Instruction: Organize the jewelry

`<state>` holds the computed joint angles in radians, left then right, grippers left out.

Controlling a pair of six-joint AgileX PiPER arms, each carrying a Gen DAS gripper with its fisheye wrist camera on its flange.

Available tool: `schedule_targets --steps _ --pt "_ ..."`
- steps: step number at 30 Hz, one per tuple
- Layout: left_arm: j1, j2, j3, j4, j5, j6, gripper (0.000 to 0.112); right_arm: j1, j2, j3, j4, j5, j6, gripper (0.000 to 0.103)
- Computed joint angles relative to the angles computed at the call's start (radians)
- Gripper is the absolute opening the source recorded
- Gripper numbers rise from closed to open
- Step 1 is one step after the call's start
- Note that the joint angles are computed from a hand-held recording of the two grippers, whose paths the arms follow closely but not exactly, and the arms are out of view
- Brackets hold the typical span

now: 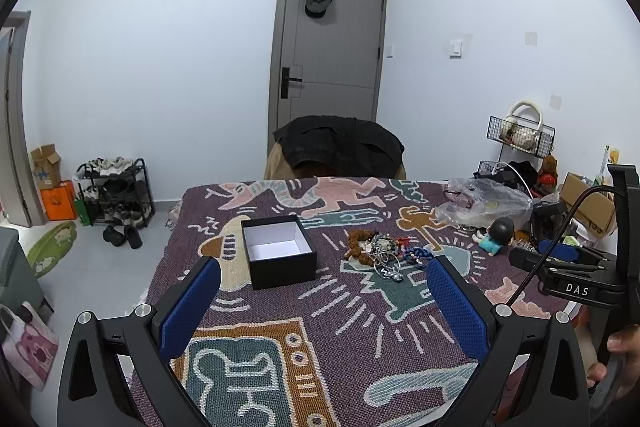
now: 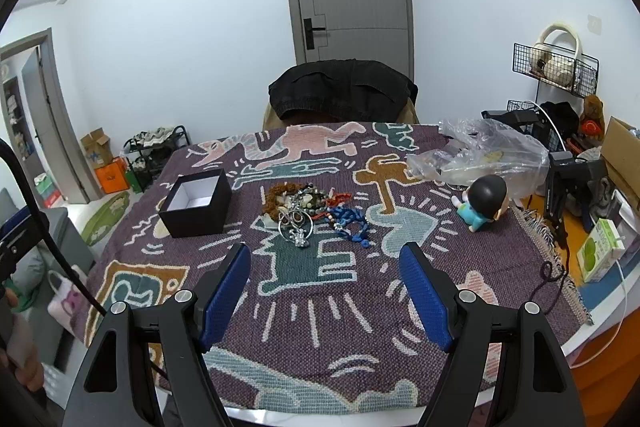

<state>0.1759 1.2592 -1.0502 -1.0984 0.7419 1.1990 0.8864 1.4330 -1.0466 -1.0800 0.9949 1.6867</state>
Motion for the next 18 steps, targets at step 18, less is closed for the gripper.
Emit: schedule_targets --steps 18 --pt "0.011 -0.006 0.005 -0.013 0.006 0.016 0.103 -0.003 -0.006 0.008 -0.005 0.004 0.006 0.076"
